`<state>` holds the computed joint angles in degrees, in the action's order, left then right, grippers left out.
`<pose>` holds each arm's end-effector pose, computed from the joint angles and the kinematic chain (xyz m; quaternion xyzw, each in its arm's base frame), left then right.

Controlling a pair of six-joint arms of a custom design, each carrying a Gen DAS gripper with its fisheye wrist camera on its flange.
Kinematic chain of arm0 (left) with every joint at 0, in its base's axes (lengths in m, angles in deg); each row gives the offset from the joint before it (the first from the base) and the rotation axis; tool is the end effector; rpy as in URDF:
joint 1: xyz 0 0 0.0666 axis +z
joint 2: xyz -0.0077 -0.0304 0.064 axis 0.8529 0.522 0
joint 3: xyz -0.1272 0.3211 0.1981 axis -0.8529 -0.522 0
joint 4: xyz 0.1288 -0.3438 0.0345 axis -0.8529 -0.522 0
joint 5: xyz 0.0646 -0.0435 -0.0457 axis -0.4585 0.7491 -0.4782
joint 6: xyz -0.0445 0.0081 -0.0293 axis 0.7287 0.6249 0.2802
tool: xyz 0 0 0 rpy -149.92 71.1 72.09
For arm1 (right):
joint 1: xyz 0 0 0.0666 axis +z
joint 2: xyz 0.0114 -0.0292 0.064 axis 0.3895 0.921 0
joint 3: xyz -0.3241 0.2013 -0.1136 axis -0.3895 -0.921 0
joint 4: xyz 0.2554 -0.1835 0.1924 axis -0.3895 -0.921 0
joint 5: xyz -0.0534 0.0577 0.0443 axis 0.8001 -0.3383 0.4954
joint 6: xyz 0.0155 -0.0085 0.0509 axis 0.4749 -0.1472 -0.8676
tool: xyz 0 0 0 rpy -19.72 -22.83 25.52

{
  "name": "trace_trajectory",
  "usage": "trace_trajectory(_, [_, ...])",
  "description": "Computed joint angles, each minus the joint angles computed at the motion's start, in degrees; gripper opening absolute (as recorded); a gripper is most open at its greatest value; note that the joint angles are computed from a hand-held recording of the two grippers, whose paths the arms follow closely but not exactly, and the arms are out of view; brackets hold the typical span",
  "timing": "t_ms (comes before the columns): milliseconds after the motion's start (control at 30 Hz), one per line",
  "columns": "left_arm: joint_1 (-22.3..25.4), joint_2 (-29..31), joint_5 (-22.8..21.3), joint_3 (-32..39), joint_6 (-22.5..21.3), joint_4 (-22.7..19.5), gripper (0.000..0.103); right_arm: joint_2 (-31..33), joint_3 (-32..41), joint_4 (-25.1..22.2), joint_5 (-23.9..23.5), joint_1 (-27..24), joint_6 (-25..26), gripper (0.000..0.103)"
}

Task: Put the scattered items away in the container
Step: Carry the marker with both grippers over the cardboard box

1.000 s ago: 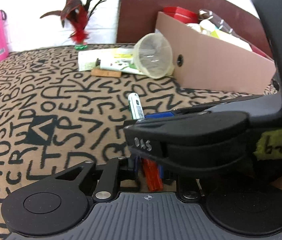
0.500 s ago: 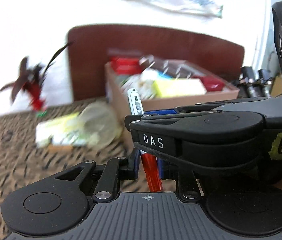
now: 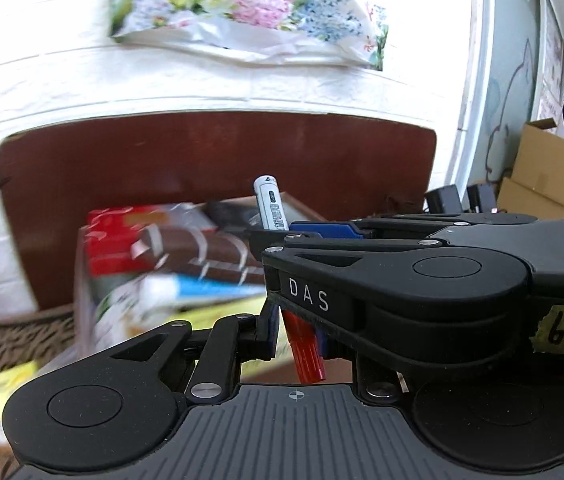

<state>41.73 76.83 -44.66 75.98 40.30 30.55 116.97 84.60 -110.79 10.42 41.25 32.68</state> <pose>0.5582 -0.1859 0.4805 0.3070 0.8004 -0.2293 0.4610 0.5278 0.1657 0.4729 0.0101 0.8329 0.0445 0.5516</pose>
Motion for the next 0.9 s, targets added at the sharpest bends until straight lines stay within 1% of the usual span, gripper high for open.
trace_trajectory(167, [-2.22,6.57,-1.06,8.3,1.64,-2.53,0.015,3.25,3.78,-1.38,-2.05,-3.96,0.91,0.024])
trace_trajectory(367, [-3.74,12.75,-2.6,16.29,1.83,-5.95,0.015,7.07,7.48,-2.65,-4.73,-7.3,1.51,0.024])
trace_trajectory(400, [-3.86,13.38,-2.7,17.1,1.8,-6.21,0.02,7.65,8.04,-2.97,-5.19,-7.72,1.49,0.024])
trace_trajectory(467, [-3.95,13.98,-2.51,17.51,1.91,-5.68,0.043,8.48,8.76,-3.25,-5.95,-8.36,1.43,0.024])
trace_trajectory(500, [-4.05,13.7,-3.22,16.69,2.32,-4.24,0.053,8.8,9.04,-3.4,-6.34,-8.57,1.3,0.025])
trace_trajectory(533, [-4.18,13.18,-4.39,15.56,2.66,-2.6,0.057,8.94,8.99,-3.28,-6.57,-8.69,1.24,0.027])
trace_trajectory(567, [-4.21,12.8,-5.05,14.76,2.77,-1.43,0.066,8.97,8.84,-3.06,-6.49,-8.71,1.33,0.032])
trace_trajectory(600, [-4.08,12.59,-5.07,14.26,2.85,-0.75,0.075,8.89,8.52,-2.84,-5.93,-8.68,1.47,0.044])
trace_trajectory(633, [-3.9,12.5,-4.84,14.03,3.1,-0.51,0.079,8.74,8.07,-2.26,-5.29,-8.66,1.54,0.053])
trace_trajectory(667, [-3.77,12.45,-4.79,13.91,3.4,-0.41,0.081,8.46,7.49,-1.65,-4.77,-8.65,1.5,0.055])
trace_trajectory(733, [-3.68,12.21,-4.98,13.55,3.49,-0.13,0.081,8.1,7.09,-1.55,-4.71,-8.77,0.91,0.055])
trace_trajectory(800, [-3.7,11.55,-5.55,12.58,3.36,0.81,0.088,7.84,6.89,-1.53,-4.84,-8.75,0.35,0.057])
trace_trajectory(900, [-3.8,10.1,-7.29,10.34,3.1,3.07,0.094,7.3,6.29,-1.14,-3.88,-8.33,0.89,0.068])
